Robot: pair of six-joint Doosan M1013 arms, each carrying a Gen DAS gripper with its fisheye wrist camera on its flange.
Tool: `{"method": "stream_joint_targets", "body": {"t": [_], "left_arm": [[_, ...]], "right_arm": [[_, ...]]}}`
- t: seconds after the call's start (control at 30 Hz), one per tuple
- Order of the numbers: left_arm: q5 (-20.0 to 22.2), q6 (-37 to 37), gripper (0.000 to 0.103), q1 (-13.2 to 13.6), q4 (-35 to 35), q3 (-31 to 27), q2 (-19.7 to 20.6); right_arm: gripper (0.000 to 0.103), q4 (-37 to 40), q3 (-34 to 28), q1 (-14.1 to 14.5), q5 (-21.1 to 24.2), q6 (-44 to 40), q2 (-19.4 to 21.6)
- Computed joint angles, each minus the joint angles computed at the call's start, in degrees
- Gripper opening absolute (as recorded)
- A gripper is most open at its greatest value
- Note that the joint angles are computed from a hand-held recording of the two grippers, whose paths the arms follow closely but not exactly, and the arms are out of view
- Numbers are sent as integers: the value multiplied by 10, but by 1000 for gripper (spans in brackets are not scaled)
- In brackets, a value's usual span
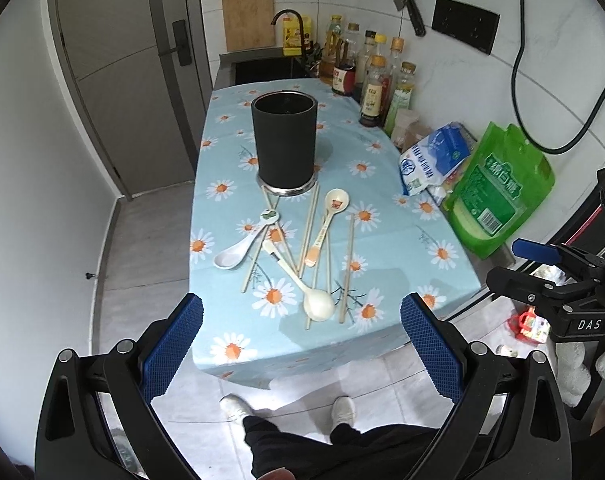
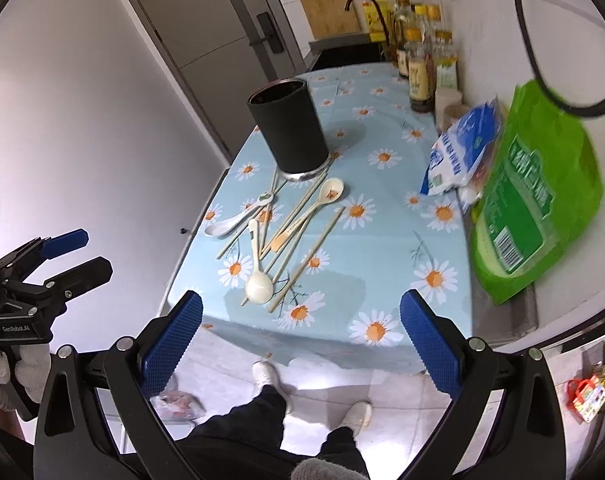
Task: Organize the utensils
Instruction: 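Move both tools toward the spoons lying beside the black holder, then grasp the bear-print spoon with the right tool while the left grasps the dinosaur spoon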
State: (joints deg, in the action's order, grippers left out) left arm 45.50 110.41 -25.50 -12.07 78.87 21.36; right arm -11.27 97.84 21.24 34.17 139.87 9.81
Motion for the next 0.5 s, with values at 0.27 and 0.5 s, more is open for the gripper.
{"method": "stream_joint_targets", "body": {"t": [0.27,0.5], "left_arm": [[31,-9,96,-3,31,-19,13],[103,43,96,10,-18,-75,54]], "right_arm": [[98,53,1,-20,-9,-36,9],[98,109,-6,-40,-34,-47,24]]}}
